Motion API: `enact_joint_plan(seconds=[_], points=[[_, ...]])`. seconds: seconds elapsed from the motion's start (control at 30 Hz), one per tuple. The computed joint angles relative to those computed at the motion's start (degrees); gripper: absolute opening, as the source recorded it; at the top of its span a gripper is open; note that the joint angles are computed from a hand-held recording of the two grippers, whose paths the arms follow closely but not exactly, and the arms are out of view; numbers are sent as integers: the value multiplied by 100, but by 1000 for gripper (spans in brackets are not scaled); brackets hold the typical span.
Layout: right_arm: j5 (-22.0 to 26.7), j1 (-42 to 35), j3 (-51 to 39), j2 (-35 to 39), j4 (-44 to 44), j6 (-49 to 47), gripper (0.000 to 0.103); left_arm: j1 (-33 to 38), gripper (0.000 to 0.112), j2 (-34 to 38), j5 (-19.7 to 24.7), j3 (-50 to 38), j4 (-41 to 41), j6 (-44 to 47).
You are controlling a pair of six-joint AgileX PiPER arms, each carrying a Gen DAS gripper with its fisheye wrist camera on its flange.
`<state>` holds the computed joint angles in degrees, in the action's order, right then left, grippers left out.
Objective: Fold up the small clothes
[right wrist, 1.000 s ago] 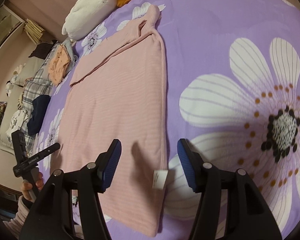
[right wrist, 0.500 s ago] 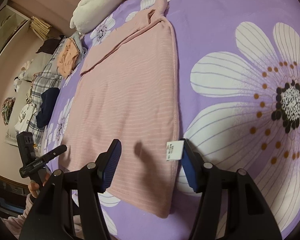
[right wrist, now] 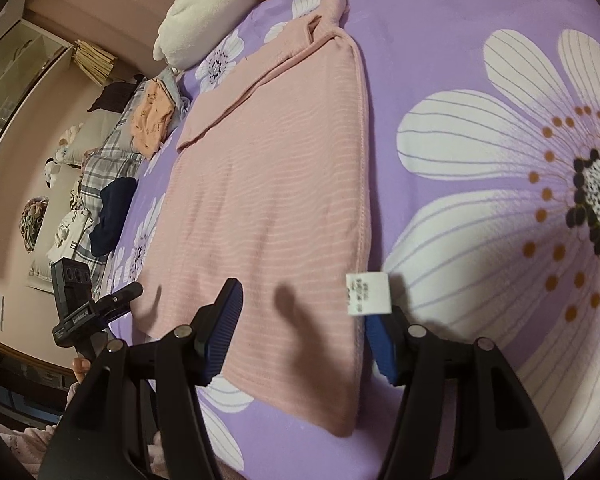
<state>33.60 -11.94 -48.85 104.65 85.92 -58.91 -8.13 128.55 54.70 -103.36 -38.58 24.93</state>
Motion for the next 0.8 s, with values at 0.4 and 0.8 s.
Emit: enact_joint_plan(seconds=[0.4, 0.8], points=[[6, 78, 201, -251, 698, -702, 6, -18, 3, -354, -192, 246, -12, 81], [195, 97, 629, -1674, 996, -1158, 5, -307, 3, -1402, -580, 756, -141, 632]])
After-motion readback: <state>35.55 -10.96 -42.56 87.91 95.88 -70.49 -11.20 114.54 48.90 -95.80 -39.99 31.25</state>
